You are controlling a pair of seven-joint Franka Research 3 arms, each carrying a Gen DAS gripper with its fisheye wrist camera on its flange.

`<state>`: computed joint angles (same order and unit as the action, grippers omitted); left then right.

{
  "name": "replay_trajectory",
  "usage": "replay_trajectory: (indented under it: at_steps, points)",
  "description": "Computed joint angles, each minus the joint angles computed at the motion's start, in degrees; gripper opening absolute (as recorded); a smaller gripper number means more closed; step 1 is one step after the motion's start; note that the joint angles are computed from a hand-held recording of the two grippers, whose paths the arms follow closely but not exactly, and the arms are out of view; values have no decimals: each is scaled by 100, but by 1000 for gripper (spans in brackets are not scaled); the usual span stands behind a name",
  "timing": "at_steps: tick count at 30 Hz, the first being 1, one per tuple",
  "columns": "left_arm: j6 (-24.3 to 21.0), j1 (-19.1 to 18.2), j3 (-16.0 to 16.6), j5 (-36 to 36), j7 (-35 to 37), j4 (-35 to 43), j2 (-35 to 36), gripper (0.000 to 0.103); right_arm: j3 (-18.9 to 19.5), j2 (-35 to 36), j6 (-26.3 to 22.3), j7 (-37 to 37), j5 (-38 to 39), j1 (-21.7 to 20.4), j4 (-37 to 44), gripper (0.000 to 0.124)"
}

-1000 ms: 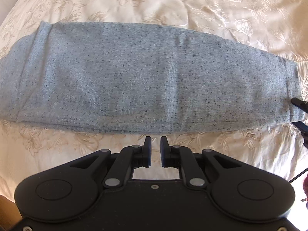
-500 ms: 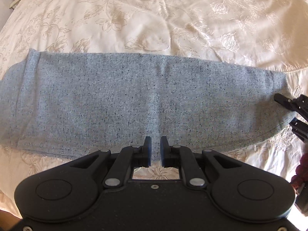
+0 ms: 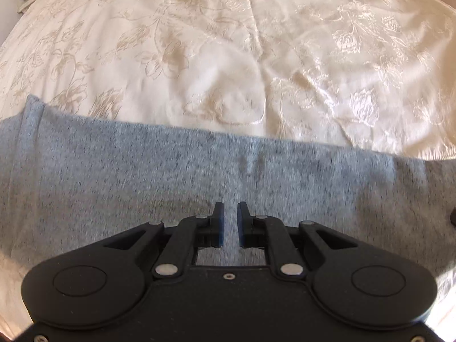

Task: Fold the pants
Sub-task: 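Lift the cuff with the right gripper and carry it toward the waistband, then lay the cuff over the waistband and open the right gripper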

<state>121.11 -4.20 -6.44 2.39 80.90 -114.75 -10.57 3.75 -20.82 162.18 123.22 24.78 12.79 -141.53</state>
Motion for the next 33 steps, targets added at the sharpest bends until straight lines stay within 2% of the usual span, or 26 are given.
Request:
replay_trajectory:
  at_steps: [3,7,12,17,22,26,31,33]
  points:
    - [90,32,-14,28,-70,319,504,18,66,41,-123,36,-172,-52,162,15]
    - [-310,137,-18,-170,142,851,1143,15,263,31,-417,273,-623,-217,392,15]
    - [63,395,156,-1014,535,459,588,18,732,71,-858,1067,-1708,-521,897,15]
    - [-141,686,644,-1608,1278,-64,-150,18,1148,534,-1240,1811,-2858,-468,1876,15]
    - [-408,1154,1101,-1381,1862,-432,-598,17,1418,1525,-1184,2034,-3599,74,3195,15]
    - [-494,1572,1381,-1196,1973,-465,-657,17,1528,2734,-1191,1952,-3979,730,4409,16]
    - [-468,1947,1552,-1063,2217,-338,-537,17,1341,4533,-1851,1923,-4449,1773,6105,16]
    - [-463,2045,1588,-1079,2337,-273,-501,17,1241,5102,-2231,1815,-4380,2085,6713,23]
